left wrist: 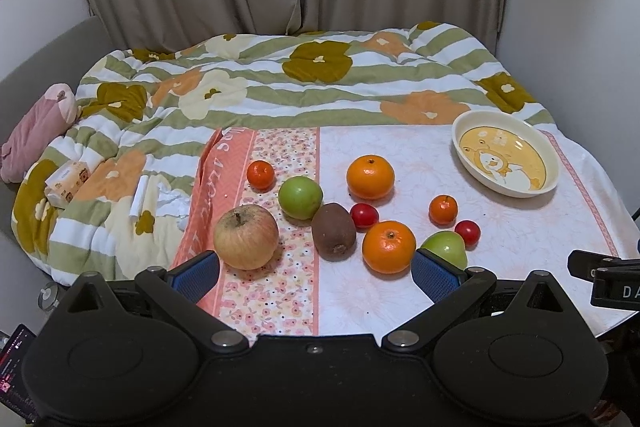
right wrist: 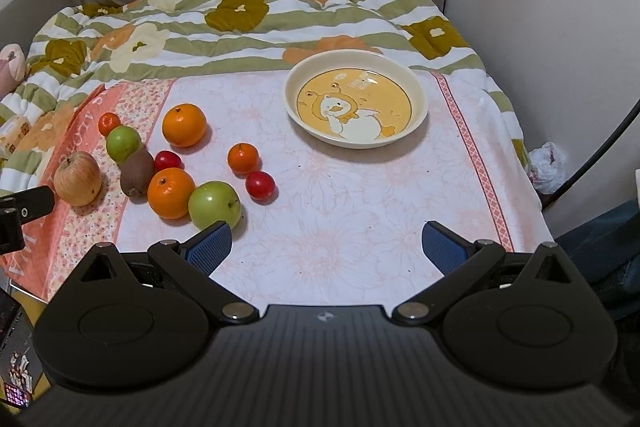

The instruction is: Organize fruits

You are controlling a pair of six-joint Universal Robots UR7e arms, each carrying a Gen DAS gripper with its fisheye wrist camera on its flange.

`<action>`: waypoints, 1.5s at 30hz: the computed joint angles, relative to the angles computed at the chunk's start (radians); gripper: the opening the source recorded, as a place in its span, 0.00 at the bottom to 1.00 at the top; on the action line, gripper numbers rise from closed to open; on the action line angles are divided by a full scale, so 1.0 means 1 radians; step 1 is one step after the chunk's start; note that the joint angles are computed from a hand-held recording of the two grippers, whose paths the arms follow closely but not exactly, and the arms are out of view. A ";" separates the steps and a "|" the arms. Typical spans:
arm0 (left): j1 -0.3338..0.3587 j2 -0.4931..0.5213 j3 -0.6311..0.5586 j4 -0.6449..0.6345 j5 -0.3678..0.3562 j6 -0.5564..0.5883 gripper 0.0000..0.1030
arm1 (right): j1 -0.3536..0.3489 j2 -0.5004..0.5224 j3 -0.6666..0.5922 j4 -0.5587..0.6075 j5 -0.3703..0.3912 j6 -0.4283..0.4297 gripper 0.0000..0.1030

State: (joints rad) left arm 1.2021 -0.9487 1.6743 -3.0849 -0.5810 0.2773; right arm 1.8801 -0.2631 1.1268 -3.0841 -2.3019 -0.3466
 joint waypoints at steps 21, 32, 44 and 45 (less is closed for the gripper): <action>-0.007 0.007 -0.010 0.006 0.011 0.004 1.00 | -0.007 -0.001 -0.016 0.029 0.002 0.001 1.00; -0.007 0.000 -0.001 -0.003 0.021 0.004 1.00 | -0.005 -0.005 -0.001 0.007 0.012 -0.012 1.00; -0.010 -0.003 0.007 -0.014 0.023 0.010 1.00 | 0.004 -0.011 0.016 -0.019 0.021 -0.030 1.00; -0.011 -0.004 0.009 -0.019 0.024 0.015 1.00 | 0.005 -0.011 0.017 -0.021 0.021 -0.032 1.00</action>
State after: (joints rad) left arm 1.1907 -0.9526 1.6832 -3.1040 -0.5569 0.2921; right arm 1.8851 -0.2741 1.1435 -3.1047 -2.2811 -0.3782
